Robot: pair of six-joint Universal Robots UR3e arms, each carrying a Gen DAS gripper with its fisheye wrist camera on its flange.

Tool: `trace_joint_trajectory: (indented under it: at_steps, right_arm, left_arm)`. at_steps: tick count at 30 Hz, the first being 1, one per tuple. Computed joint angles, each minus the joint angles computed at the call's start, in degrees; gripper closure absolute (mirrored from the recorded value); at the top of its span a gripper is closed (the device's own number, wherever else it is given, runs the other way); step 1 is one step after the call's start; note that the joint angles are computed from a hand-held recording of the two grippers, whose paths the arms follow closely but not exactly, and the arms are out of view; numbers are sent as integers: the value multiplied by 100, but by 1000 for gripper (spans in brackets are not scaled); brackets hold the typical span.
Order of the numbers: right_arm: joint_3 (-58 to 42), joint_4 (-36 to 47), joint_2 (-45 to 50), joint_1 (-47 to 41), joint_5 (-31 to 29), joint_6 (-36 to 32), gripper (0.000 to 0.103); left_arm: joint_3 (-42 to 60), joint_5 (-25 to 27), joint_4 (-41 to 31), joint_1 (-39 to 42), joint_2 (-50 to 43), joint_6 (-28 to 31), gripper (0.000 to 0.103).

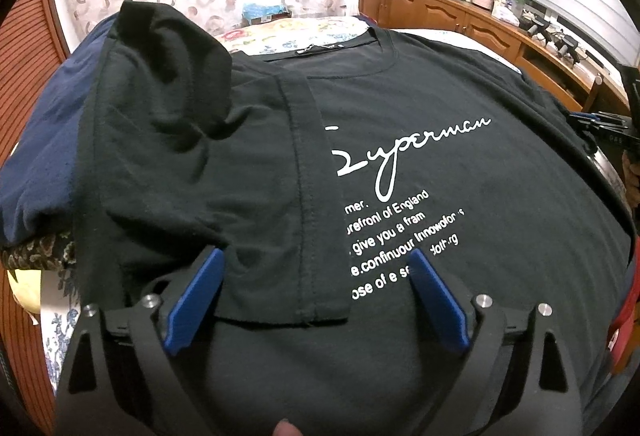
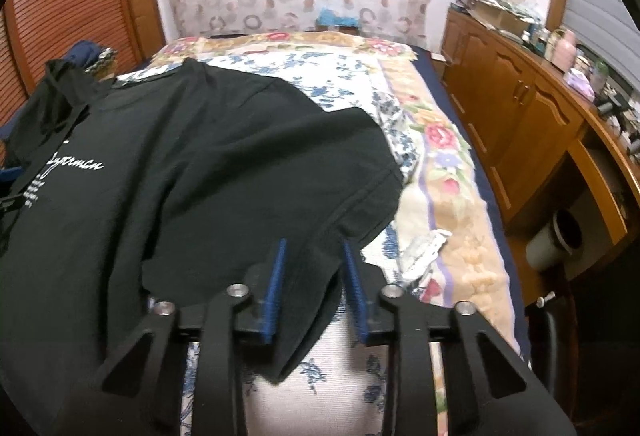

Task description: Fold small clothes

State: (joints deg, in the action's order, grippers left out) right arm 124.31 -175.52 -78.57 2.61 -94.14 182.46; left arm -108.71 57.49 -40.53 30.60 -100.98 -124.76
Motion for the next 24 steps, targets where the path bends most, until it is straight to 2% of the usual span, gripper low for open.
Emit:
trace_joint_trajectory:
  at_steps: [5,10,17,22,24]
  right_arm:
    - [-114,67,40,44,-5,-124,98]
    - [-432,3,-38,188,9,-109,100]
    - [-2114,606,517,926,-74,-178,100]
    - [-3450,1119,1368,1437,373,-168,100]
    - [-3671,1179,1576,1539,543,-147,99]
  left_arm:
    - [9,40,18,-30,-3,-80,6]
    - [55,56,9,-42,-53,-124,5]
    - [-10,1,63,28,-9,-158,5]
    - [-299,-531,366,382,227,-302,5]
    - [-380,-701,528,516,305,-379,5]
